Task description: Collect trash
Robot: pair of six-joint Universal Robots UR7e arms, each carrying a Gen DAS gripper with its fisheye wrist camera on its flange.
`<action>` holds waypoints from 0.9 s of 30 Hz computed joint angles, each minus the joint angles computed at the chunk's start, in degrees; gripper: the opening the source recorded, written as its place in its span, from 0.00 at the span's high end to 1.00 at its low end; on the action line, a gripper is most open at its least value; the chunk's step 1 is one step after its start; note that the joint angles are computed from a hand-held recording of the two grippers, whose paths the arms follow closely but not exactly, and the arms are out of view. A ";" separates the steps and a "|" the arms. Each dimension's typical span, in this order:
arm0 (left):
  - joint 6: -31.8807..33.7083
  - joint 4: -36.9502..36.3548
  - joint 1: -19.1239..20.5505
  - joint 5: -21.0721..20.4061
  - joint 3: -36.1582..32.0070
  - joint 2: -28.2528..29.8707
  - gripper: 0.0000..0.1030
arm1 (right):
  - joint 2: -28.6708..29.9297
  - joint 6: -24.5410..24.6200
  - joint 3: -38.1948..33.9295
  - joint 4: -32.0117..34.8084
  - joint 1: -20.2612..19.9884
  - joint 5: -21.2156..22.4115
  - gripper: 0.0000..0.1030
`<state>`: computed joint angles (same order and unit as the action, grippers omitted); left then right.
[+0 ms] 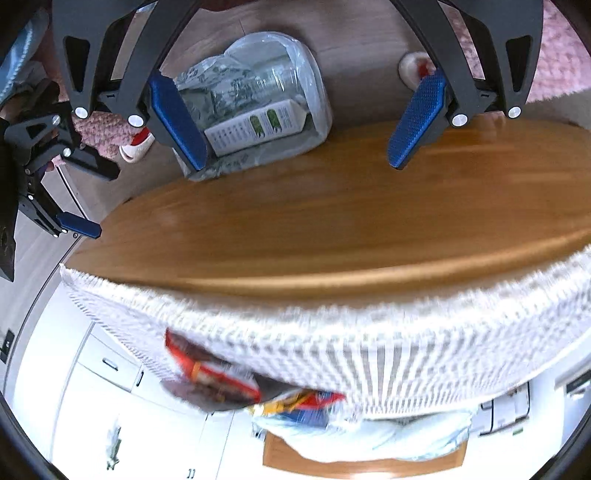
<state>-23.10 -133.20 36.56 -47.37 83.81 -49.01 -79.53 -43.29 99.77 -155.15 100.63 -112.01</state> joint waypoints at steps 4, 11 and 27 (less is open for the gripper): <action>3.91 -3.43 -1.25 1.46 -0.41 0.17 0.07 | -1.49 2.44 0.83 -4.33 -0.33 4.17 0.08; 11.29 -11.04 -2.88 3.39 -1.80 1.08 0.07 | -1.53 3.59 1.41 -13.02 0.42 3.31 0.08; 20.22 -23.33 -3.66 6.96 -4.93 3.91 0.07 | 0.37 1.25 -0.26 -30.47 1.57 4.69 0.08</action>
